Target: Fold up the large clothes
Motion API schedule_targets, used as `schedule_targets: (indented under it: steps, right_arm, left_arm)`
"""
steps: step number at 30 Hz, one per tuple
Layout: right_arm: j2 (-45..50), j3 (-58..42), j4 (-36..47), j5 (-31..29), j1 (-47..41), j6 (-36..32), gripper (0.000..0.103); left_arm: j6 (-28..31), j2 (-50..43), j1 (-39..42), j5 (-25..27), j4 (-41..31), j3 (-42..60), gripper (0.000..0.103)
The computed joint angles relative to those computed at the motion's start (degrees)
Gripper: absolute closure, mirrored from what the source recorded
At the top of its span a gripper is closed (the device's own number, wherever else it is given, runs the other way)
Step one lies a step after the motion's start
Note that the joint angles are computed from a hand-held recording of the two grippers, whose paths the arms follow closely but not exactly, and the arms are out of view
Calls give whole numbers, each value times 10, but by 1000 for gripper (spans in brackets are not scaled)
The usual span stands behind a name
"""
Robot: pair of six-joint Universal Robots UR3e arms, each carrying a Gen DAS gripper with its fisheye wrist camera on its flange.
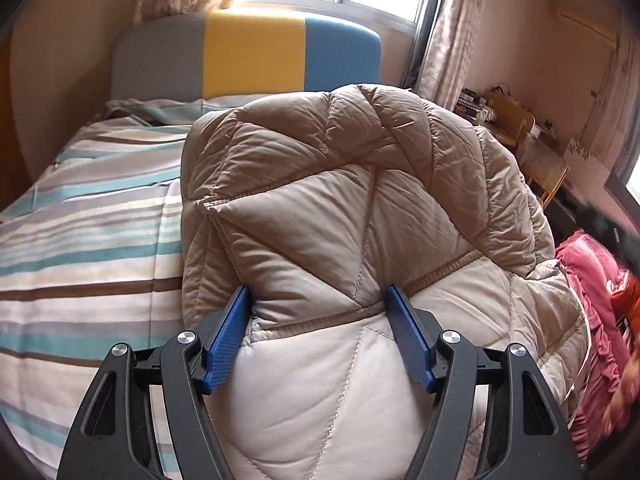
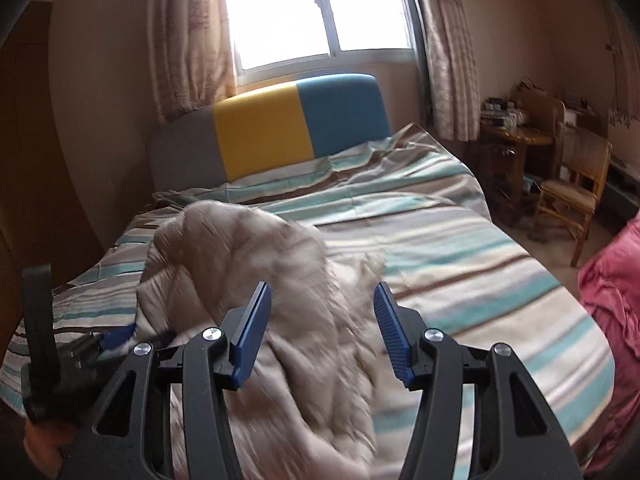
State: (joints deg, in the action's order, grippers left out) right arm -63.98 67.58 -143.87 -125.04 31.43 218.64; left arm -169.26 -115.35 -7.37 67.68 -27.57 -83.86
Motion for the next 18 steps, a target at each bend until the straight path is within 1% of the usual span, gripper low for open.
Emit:
schedule_targets:
  steps: [3,8,10,15,16,18]
  right_arm:
    - [46,-76,23,18,-9,-12,49]
    - [123,-205,74,44,-28,-33,50]
    - [150,-245,87,51,-36,-44,50]
    - [258,-429,184,47,-47,-77,51]
    - [270,-444,193,49,-51,-79,51]
    - [272,-427,190,53,-61,-76,51]
  left_arm:
    - [3,-9,2,-1,-13,15,35]
    - [3,-19,-8,10,-64,64,35]
    - [2,-22,-12,14,-64,70,34]
    - [2,-26,-20,25,-55,70,33]
    - [-2,-28,-19,22,-63,76,33]
    - [-11,-32,-15,13,-82,92,32]
